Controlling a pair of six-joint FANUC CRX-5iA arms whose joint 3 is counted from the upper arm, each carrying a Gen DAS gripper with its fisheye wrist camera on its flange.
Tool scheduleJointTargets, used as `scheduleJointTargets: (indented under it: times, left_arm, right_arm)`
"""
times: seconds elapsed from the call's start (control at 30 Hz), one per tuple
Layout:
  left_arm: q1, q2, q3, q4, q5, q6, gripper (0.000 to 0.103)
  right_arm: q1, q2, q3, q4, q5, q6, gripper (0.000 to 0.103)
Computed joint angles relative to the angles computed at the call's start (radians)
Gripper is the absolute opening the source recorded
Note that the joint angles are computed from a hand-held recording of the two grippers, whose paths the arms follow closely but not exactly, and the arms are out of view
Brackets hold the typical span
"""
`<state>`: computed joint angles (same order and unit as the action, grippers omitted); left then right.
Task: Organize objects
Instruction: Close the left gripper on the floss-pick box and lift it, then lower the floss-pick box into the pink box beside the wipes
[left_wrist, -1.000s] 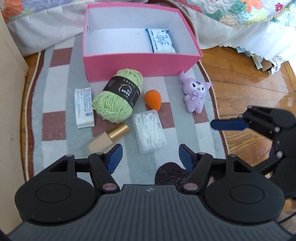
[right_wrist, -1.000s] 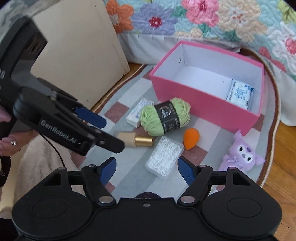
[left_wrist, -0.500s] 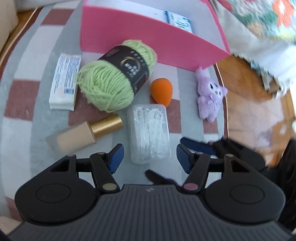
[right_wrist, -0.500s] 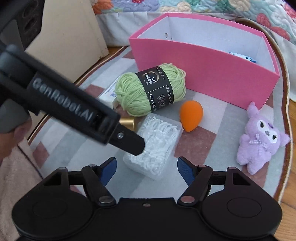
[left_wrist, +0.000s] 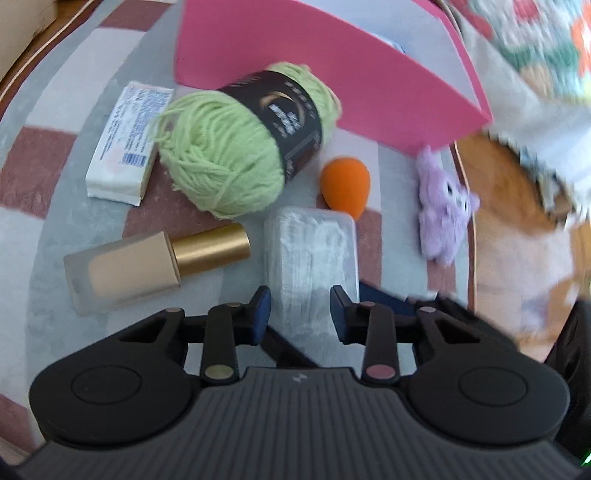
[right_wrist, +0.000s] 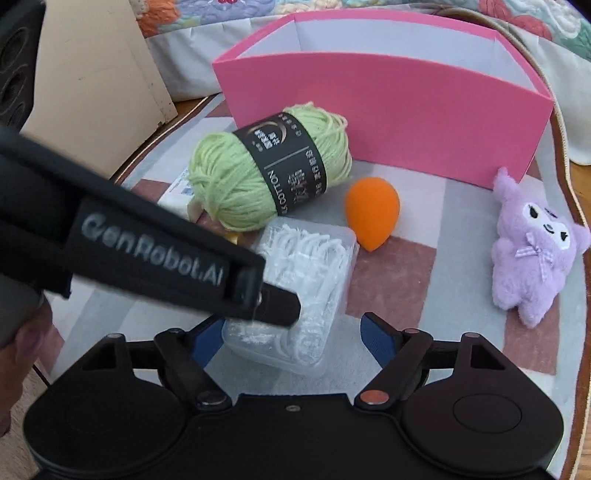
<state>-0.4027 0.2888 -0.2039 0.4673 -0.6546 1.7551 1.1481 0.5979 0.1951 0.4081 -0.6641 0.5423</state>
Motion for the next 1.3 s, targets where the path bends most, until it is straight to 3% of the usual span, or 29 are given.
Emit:
scheduleJointTargets:
  times: [0.07, 0.2, 0.33, 0.47, 0.77, 0.87, 1.07, 1.3]
  left_arm:
    - [0.001, -0.009, -0.039, 0.063, 0.036, -0.022, 0.029]
    - [-0.004, -0.009, -0.052, 0.096, 0.049, -0.031, 0.030]
    - [-0.014, -0.009, -0.057, 0.099, 0.059, -0.027, 0.032]
    - [-0.018, -0.030, -0.076, 0.119, 0.066, -0.095, 0.037]
    - [-0.049, -0.102, -0.125, 0.122, 0.135, -0.135, 0.041]
    - [-0.054, -0.147, -0.155, 0.110, 0.169, -0.139, 0.041]
    - [-0.057, -0.206, -0.137, 0.053, 0.184, -0.119, 0.041]
    - [-0.039, -0.220, -0.058, 0.044, 0.179, -0.172, 0.041]
  right_arm:
    - [0.007, -0.002, -0.011, 0.034, -0.006, 0.016, 0.071]
    - [0.019, -0.012, -0.032, 0.084, -0.017, -0.007, 0.070]
    - [0.012, -0.032, -0.048, 0.058, -0.001, -0.033, 0.069]
    - [0.009, -0.064, -0.082, 0.054, 0.032, -0.039, 0.069]
    - [0.008, -0.150, -0.206, 0.204, 0.126, -0.132, 0.068]
    - [0.007, -0.177, -0.255, 0.312, 0.165, -0.207, 0.068]
    - [-0.028, -0.247, -0.379, 0.651, 0.223, -0.411, 0.068]
    - [-0.075, -0.269, -0.388, 0.916, 0.232, -0.584, 0.068]
